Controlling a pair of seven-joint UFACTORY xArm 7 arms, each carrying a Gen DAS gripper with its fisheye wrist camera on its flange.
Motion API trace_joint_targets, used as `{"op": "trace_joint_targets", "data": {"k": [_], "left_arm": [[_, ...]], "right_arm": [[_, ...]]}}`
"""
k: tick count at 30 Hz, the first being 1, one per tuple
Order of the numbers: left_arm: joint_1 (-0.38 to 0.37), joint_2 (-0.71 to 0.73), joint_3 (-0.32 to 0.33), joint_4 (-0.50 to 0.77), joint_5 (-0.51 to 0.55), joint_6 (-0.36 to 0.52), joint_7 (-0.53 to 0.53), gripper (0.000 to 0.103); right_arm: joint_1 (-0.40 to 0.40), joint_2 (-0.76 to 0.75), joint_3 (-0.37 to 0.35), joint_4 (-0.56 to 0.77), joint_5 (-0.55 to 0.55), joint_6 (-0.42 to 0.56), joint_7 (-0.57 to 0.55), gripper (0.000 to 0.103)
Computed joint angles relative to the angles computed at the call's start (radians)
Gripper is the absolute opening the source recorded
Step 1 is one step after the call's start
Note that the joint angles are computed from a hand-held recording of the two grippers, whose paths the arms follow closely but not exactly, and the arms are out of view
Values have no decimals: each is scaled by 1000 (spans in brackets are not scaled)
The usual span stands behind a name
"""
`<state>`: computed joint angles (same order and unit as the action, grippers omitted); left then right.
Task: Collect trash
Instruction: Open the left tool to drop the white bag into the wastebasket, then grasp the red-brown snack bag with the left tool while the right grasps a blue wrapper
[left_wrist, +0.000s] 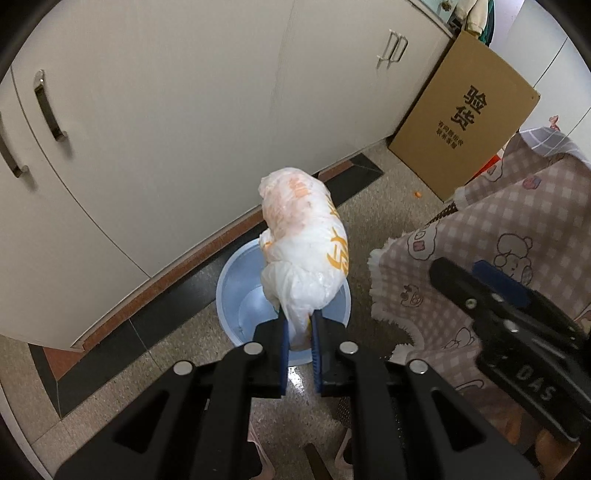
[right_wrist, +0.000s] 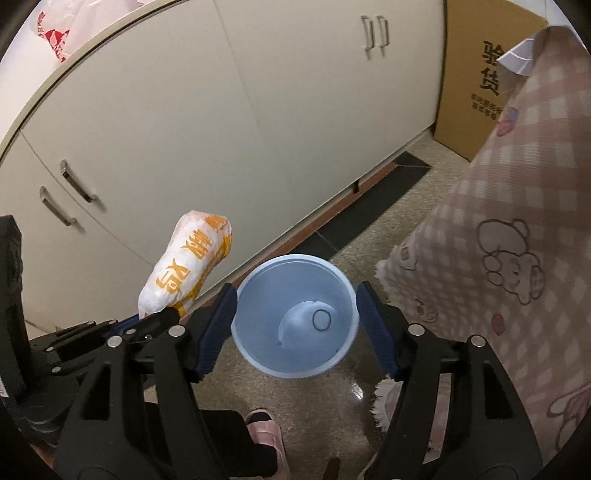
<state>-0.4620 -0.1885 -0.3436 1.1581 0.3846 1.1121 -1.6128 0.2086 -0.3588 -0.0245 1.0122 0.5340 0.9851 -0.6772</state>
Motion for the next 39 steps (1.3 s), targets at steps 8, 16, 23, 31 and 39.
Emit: {"op": "trace_joint_targets", "data": {"k": [8,16,23,31,39], "left_arm": [[-5,51,15,37,0,-12,26,11],[-9,66,18,94,60,42,30,42],[-24,38,11,98,80,94,-22,66],[-29,-17,-42,145,122,205,-73,67],[-46,-27,-162,318,265,438,-146,69]], "right_arm": [[-15,-6,-26,11,23,-5,2,67],[-35,0,-49,42,60,20,1,70],[-57,-7,-54,58,58,68,9,71],[-50,-57,-67,82,85,157,18,71],[-40,-123,-114,175,165,283,51,73]]}}
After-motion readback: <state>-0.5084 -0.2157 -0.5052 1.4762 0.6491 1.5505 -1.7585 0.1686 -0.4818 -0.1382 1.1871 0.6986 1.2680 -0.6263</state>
